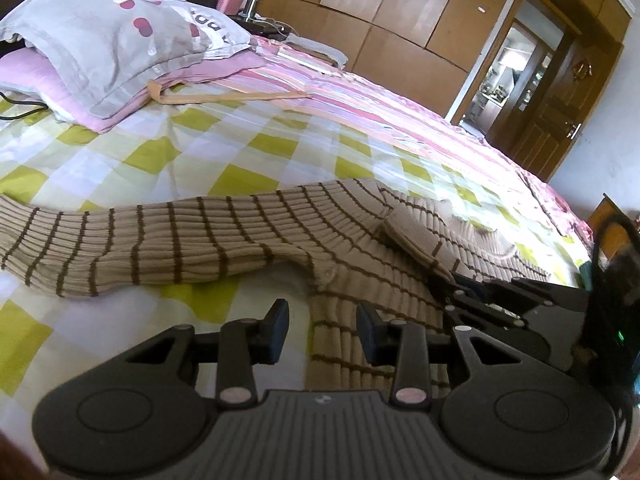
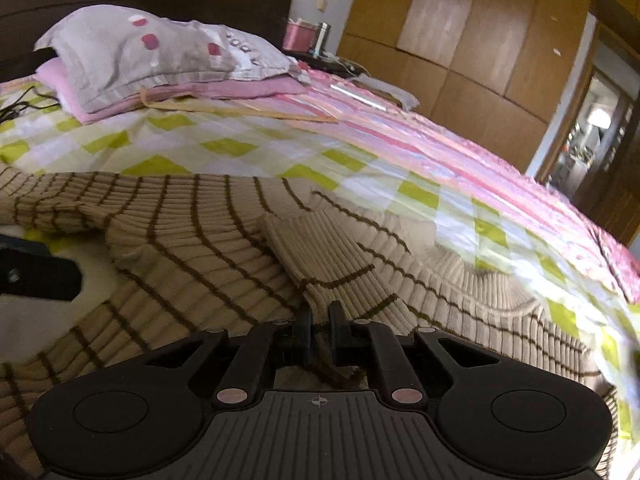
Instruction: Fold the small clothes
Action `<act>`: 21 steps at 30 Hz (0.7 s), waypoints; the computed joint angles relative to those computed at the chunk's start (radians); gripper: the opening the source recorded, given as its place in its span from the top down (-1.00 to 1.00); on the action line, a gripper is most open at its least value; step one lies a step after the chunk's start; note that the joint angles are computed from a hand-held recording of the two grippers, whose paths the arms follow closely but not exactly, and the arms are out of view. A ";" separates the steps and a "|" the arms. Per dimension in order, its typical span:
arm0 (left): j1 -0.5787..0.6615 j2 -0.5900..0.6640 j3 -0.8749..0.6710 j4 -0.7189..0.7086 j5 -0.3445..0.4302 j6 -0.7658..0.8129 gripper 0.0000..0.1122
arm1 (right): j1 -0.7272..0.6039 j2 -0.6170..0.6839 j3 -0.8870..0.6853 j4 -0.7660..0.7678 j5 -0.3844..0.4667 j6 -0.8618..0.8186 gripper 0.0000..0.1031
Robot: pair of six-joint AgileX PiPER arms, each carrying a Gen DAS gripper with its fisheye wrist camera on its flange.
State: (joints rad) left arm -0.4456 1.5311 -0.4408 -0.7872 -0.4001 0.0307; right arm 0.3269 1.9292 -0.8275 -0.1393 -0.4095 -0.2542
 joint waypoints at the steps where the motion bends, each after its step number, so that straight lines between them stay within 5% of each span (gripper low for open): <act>1: 0.001 0.001 0.000 -0.003 -0.002 0.003 0.25 | 0.000 -0.004 0.009 -0.010 -0.010 0.002 0.84; 21: 0.023 0.012 0.013 -0.001 -0.037 -0.018 0.25 | -0.050 -0.021 0.011 -0.386 -0.005 0.380 0.75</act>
State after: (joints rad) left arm -0.4224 1.5435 -0.4276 -0.7880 -0.4374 0.0124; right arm 0.2767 1.9079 -0.8161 -0.5254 -0.4142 0.1262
